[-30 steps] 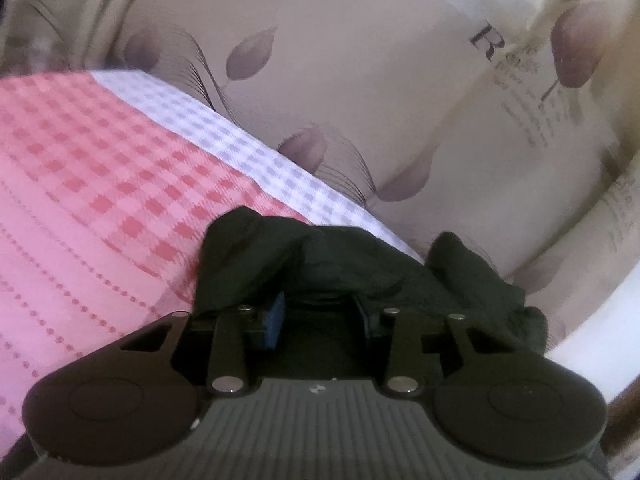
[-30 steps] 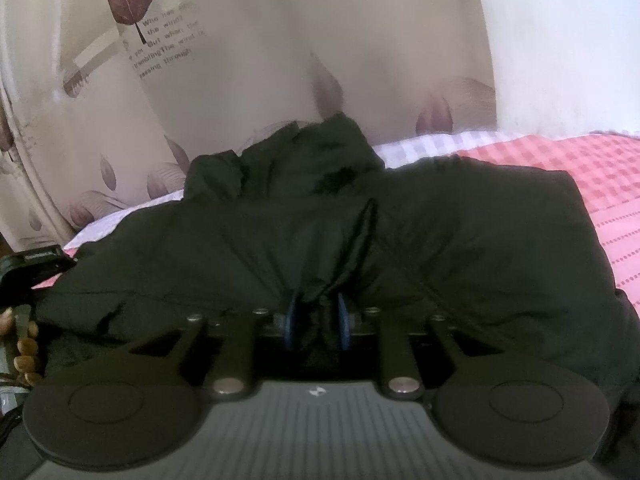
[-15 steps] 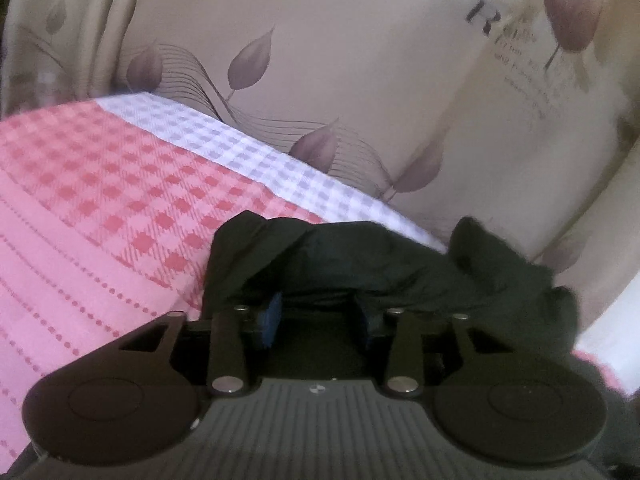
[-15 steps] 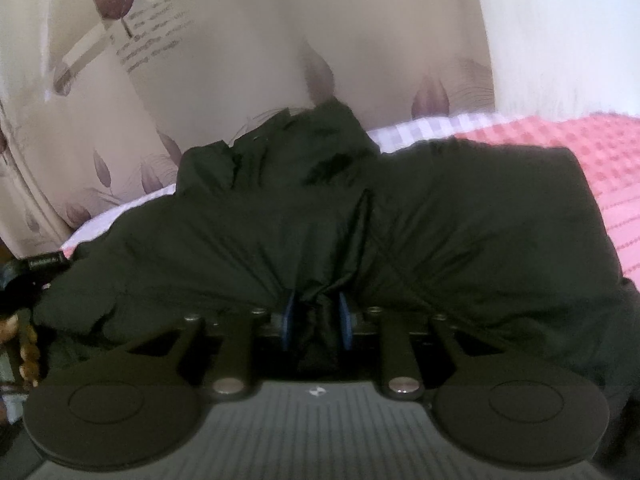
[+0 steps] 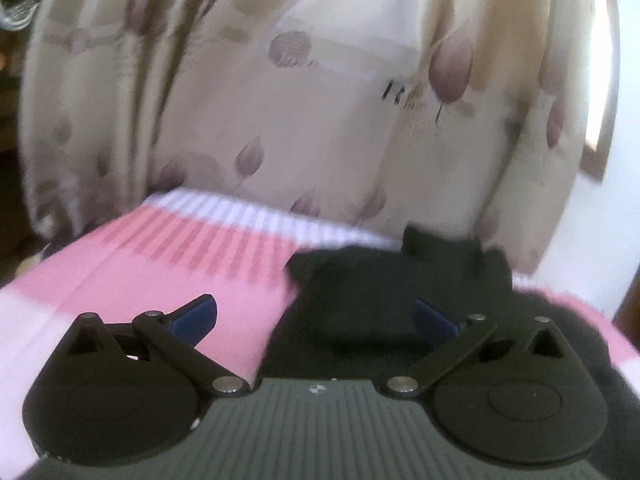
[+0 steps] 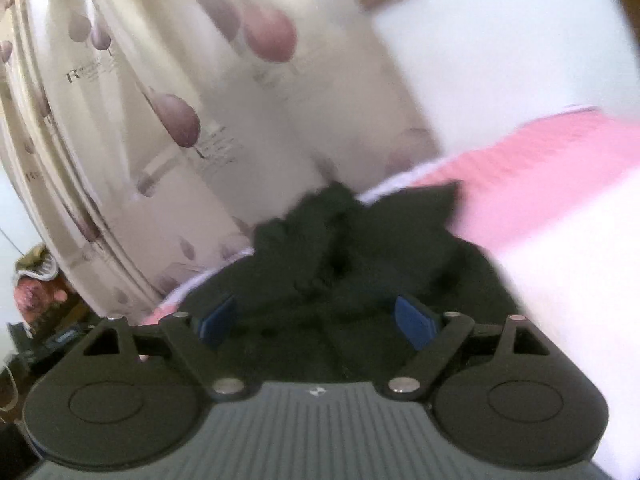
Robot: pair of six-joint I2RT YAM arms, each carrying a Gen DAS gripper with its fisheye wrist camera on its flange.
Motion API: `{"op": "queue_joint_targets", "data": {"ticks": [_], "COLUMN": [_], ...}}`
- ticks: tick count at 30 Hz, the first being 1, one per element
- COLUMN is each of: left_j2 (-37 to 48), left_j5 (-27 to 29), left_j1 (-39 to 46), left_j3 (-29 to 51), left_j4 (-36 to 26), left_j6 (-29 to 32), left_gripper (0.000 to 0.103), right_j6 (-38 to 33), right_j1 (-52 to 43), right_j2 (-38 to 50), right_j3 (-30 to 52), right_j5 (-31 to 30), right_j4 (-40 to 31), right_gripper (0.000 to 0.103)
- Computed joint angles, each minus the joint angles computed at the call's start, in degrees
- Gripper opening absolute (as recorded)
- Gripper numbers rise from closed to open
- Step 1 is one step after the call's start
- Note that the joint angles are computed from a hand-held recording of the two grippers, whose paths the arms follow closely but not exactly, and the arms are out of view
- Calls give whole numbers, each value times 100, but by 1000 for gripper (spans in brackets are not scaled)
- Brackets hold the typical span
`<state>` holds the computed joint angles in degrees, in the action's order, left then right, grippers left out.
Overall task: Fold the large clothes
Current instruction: 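Release the collar and withdraw both grippers from the flattened jacket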
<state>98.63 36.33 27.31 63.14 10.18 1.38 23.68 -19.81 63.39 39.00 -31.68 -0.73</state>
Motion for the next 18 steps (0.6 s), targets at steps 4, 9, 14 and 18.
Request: {"op": "queue_joint_targets", "data": {"ticks": [4,9,14,18], "left_j2": [-363,-360,-98,357], "left_j5": [938,1776,2150,2375], "left_j1": [908,1859,2417,2505], "left_j3": [-715,-918,-939,-588], "left_j4": [-582,-1806,-2603,-3554], "left_j6": [530,1201,1927,2601], "left_gripper": [103,103,103,103], "right_j6": [-1007,-2536,-3114,-2804], "right_j1": [-1245,-3026,-3666,-3319], "right_j2": [-1880,-2799,-2938,-3106], "right_j3": [-569,-577,-690,-842], "right_j5": [-336,-1247,-1758,-1601], "right_j4": [-2183,-4316,-5147,-5105], "right_gripper": [87,90,92,92]}}
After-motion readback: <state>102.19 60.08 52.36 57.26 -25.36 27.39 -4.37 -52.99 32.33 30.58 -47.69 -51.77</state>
